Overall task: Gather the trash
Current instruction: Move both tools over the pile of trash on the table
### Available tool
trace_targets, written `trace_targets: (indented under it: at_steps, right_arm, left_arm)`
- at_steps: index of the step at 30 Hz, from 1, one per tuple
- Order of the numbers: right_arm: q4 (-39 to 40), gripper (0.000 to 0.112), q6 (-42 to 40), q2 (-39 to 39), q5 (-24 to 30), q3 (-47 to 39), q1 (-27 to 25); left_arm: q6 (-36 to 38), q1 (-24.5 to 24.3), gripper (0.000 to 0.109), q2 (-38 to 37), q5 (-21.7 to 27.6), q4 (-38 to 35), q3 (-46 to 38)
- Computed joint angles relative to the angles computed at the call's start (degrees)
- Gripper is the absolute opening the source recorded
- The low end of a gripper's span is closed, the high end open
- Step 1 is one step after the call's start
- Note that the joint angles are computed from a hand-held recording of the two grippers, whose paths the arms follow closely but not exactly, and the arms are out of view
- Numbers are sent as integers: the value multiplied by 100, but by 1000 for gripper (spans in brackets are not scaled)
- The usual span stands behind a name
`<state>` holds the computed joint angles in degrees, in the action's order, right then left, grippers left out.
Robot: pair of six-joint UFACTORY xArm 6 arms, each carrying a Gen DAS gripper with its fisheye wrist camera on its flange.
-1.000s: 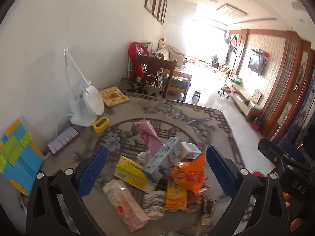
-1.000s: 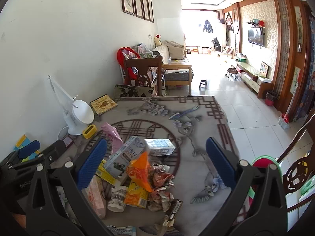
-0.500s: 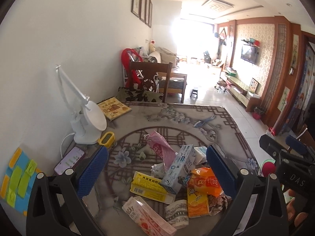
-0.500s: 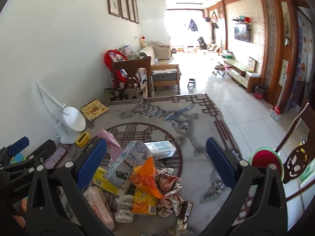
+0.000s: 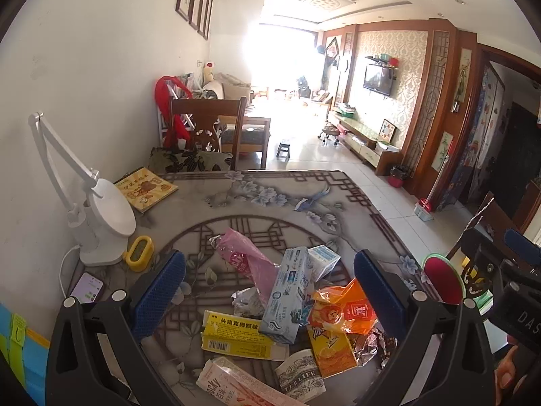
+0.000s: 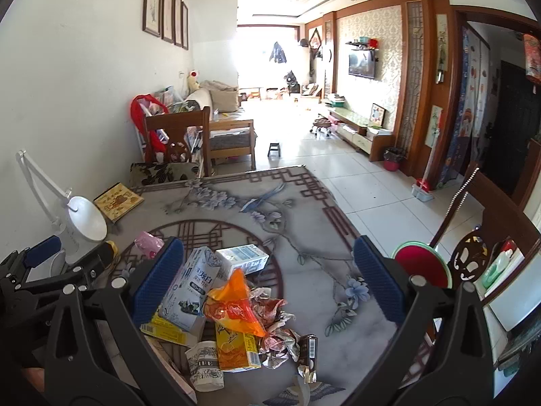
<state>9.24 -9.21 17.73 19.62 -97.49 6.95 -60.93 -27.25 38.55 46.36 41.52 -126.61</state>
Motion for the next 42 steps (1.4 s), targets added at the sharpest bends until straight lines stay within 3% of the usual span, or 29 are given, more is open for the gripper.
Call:
trace_targets:
  at_steps: [13,28,42]
  right_arm:
    - [-1005,99,973,-144,-59,189,-6]
    - [-966,99,950,-9,77,-2,-21]
    - [-581,99,662,369,528,-473,3]
  left_arm:
    - [327,121,95,27,-259,-330,30]
    - [566,148,95,336,10,-526,-480]
    - [668,233,95,267,27,-758,-180]
